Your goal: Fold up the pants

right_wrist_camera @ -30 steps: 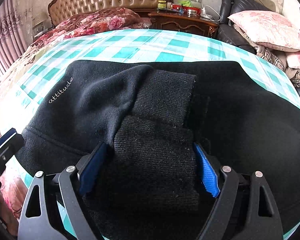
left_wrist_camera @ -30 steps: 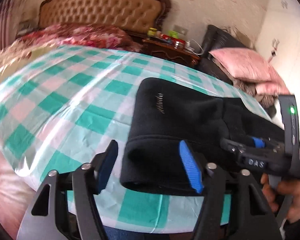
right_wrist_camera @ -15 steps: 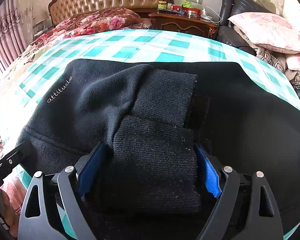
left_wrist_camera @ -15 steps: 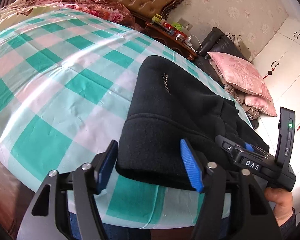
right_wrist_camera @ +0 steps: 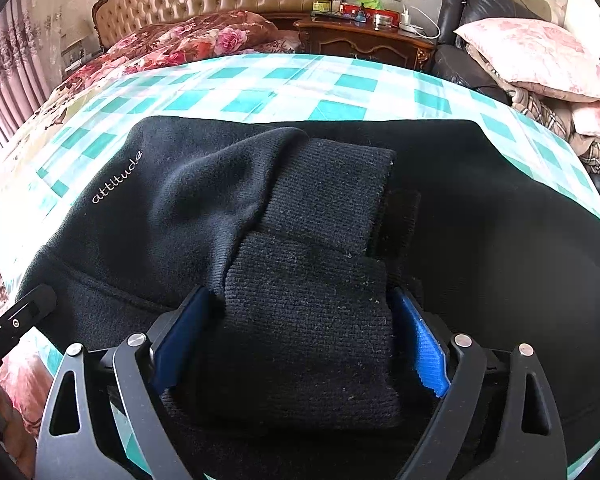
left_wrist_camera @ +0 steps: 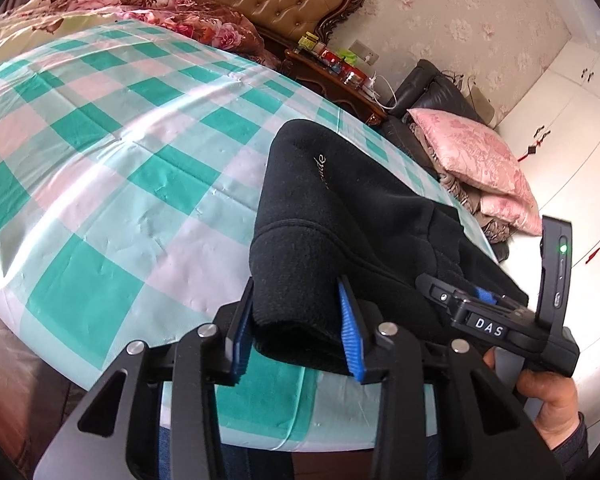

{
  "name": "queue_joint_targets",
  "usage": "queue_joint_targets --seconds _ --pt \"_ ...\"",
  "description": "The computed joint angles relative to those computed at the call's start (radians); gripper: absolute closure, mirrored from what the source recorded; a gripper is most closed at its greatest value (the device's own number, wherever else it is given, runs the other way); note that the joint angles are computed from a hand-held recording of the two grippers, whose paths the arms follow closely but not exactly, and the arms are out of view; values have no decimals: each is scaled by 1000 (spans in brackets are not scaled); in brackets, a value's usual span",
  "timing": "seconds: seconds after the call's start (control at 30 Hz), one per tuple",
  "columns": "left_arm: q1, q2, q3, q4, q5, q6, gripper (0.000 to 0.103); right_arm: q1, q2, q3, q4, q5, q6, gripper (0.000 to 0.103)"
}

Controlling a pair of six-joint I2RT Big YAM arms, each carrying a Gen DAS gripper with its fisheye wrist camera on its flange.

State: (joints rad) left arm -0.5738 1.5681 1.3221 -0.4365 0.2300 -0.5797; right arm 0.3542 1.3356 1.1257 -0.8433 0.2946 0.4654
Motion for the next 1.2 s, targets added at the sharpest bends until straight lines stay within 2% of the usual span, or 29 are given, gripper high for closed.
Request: queue_joint_targets --seconds 0.07,0.13,0.23,0.27,0.33,0.4,0.43,0.5,0.57,0.67,0.7,0.77,0.9,0.97,1.0,1.03,1.17,1.2 --pt "9 6 -2 8 27 -39 54 1 2 1 -2 0 2 16" --pt "11 13 4 4 34 -44 49 1 3 1 -1 -1 2 16" --pt "12 29 20 -12 56 -47 47 -1 8 8 -10 -6 -4 16" --pt "14 30 19 -6 66 -56 49 -2 12 18 -24 -8 -6 16" --pt "12 25 20 -7 58 -37 62 0 28 62 -83 4 -13 16" --pt "8 10 8 9 46 -26 66 22 44 133 -139 75 -55 17" --pt "1 5 10 6 26 -9 68 30 53 168 -152 94 -80 17" --pt "-23 -8 22 -10 -41 42 69 36 89 266 -195 55 -123 16" --pt "-48 -14 42 -29 -111 92 69 32 173 417 -282 -78 -159 15" --pt "-82 -18 68 -56 -203 152 70 38 330 646 -438 -197 -186 15" --pt "-91 -17 76 -65 -227 164 70 44 404 749 -505 -219 -189 15" --pt "-103 -16 88 -80 -262 181 70 62 535 920 -624 -203 -203 15" --pt "-128 -22 100 -92 -330 238 71 76 708 1101 -788 -216 -233 15" --pt "-151 -20 121 -104 -384 281 72 78 703 1075 -769 -203 -256 30" --pt "-159 -16 137 -113 -404 300 73 75 692 1058 -762 -192 -250 51" --pt "-167 -15 150 -122 -418 315 73 57 660 1023 -738 -244 -243 61" --pt "-233 -15 229 -116 -513 442 73 -2 499 902 -619 -338 -260 71" --pt "-258 -11 256 -107 -539 486 73 -33 422 846 -574 -362 -265 72"
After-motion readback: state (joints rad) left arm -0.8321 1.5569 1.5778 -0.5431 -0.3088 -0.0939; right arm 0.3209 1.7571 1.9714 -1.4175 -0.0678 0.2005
